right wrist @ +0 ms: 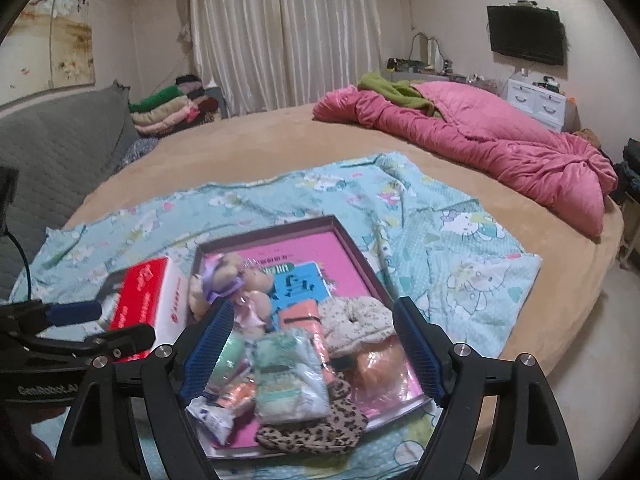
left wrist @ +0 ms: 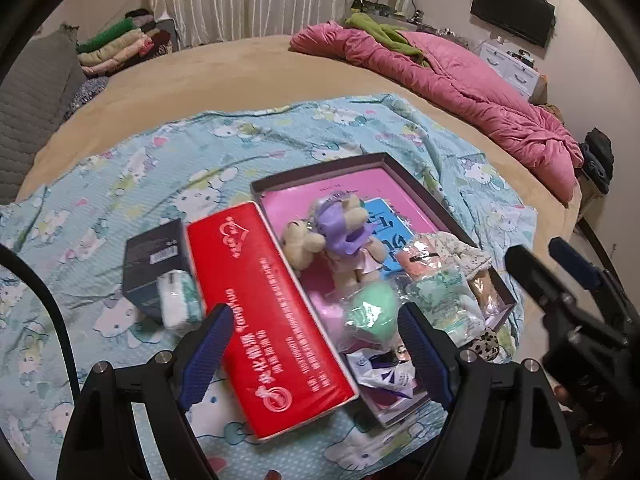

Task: Organize soft objects
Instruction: 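Withdraw both open tools up and away from the tray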

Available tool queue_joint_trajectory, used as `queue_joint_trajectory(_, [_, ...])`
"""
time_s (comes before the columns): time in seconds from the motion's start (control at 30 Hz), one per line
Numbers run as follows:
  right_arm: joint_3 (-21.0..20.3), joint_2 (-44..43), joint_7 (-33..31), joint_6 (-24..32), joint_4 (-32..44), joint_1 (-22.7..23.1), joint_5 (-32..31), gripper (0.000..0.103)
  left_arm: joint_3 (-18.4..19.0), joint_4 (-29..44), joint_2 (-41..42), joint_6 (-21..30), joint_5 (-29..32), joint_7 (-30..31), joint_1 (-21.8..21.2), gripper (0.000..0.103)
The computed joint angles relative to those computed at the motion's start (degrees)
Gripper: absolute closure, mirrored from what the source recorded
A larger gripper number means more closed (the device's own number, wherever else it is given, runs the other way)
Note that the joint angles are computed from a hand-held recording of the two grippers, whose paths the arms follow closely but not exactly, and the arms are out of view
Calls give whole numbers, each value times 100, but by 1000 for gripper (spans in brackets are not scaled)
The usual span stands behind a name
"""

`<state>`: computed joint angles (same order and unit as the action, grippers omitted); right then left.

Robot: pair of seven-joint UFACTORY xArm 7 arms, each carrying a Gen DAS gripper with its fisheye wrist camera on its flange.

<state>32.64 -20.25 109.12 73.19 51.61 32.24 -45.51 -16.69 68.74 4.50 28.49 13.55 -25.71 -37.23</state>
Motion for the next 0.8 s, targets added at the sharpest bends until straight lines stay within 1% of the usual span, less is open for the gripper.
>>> queue_joint_trajectory(0.23, [216, 220, 105, 336, 572, 70, -265, 19, -24, -303, -465, -47, -43, 0, 111, 19])
queue_joint_trajectory(0.33, [288, 374, 93, 522, 826, 157, -415, 17, -62, -451, -688, -55, -20, -37, 184, 19])
queue_joint_trajectory(0.37, [289, 423, 86, 568, 894, 194, -462, 15, -75, -503, -764, -63, -37, -39, 210, 19])
queue_joint_trajectory(0.53, [278, 670, 77, 785, 1208, 439, -679, 15, -132, -741, -1118, -49, -100, -73, 352, 19])
queue_joint_trajectory(0.63, [203, 768, 81, 804, 1294, 595, -694, 15, -166, -902, -1327, -37, -172, -66, 427, 19])
queue_joint_trajectory(0.8, [152, 987, 193, 1054, 1488, 882, -698, 15, -209, -1180, -1639, 12, -359, -35, 511, 19])
